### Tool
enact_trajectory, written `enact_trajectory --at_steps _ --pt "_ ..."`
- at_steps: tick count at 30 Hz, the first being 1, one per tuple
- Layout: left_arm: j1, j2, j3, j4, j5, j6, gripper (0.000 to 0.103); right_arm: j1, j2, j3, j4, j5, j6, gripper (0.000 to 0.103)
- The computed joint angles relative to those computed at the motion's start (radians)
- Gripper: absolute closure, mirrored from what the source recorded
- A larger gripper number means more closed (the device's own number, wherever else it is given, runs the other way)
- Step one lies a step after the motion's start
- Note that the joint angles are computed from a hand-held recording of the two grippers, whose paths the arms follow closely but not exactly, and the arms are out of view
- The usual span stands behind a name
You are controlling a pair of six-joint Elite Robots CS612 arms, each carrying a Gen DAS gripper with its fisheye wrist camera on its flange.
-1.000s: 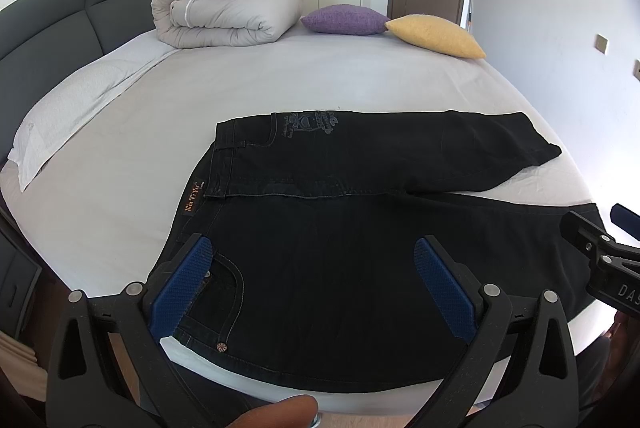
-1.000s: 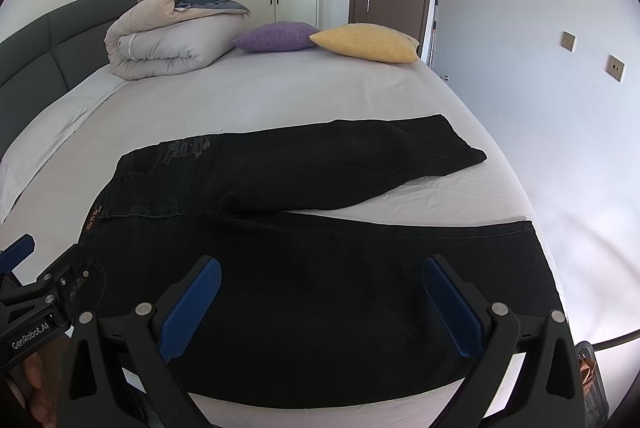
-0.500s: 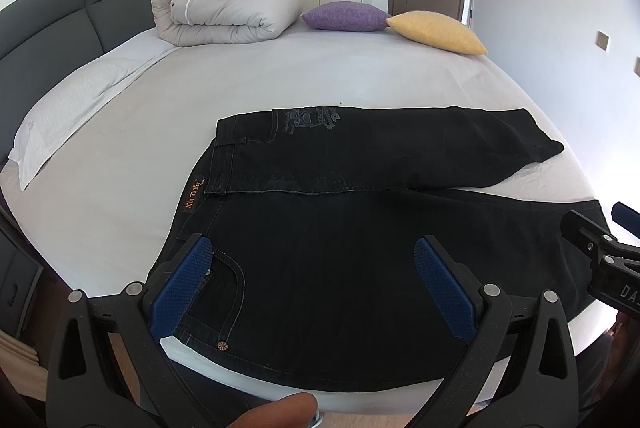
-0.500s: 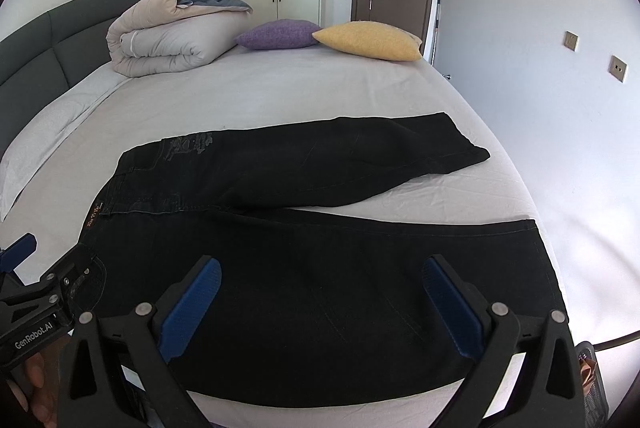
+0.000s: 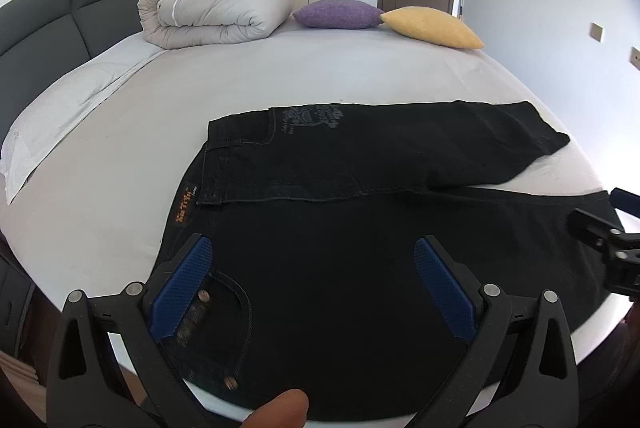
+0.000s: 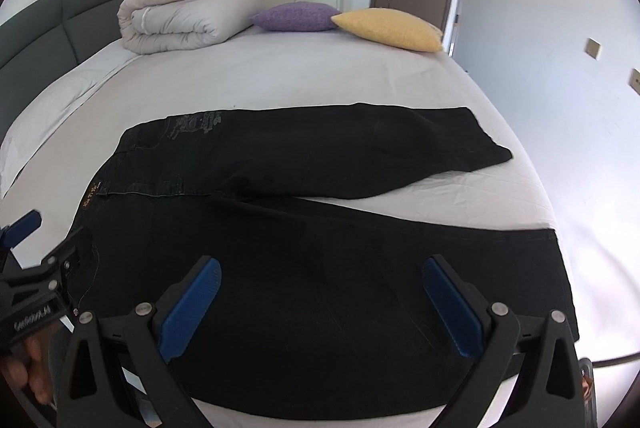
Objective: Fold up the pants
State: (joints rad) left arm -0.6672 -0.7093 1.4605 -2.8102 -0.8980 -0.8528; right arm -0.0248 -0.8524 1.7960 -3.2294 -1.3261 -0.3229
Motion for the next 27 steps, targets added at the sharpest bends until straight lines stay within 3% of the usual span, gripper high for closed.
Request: enact_trajectory --at_steps 3,5,8,10,14,19,25,27 --pt "0.045 0.025 -0.005 -0.125 -0.077 0.101 0.000 -0.004 0.024 -0.049 0.032 0.086 -0.069 0.000" --pt "0.078 0.048 -0.034 -0.132 -0.122 0.182 0.000 -0.002 0.046 -0.093 0.052 0.122 -0.113 0.000" --pt "0.106 0.073 -0.094 -0.030 -0.097 0.265 0.000 0.004 0.075 -0.154 0.091 0.157 -0.177 0.000" --pt "0.148 0.090 -0.143 0.029 -0.167 0.300 0.000 0.007 0.098 -0.203 0.135 0.180 -0.227 0.000" --pt "0.220 0.144 -0.255 0.058 -0.195 0.386 0.000 0.010 0.143 -0.298 0.241 0.212 -0.317 0.005" --pt "0.310 0.256 -0.488 0.224 -0.336 0.610 0.000 0.008 0.185 -0.386 0.367 0.239 -0.405 0.020" --pt "0.381 0.383 -0.740 0.425 -0.622 0.727 0.001 0.010 0.226 -0.454 0.482 0.279 -0.503 0.030" --pt "0.394 0.428 -0.830 0.499 -0.648 0.746 0.010 0.016 0.240 -0.479 0.513 0.266 -0.529 0.035"
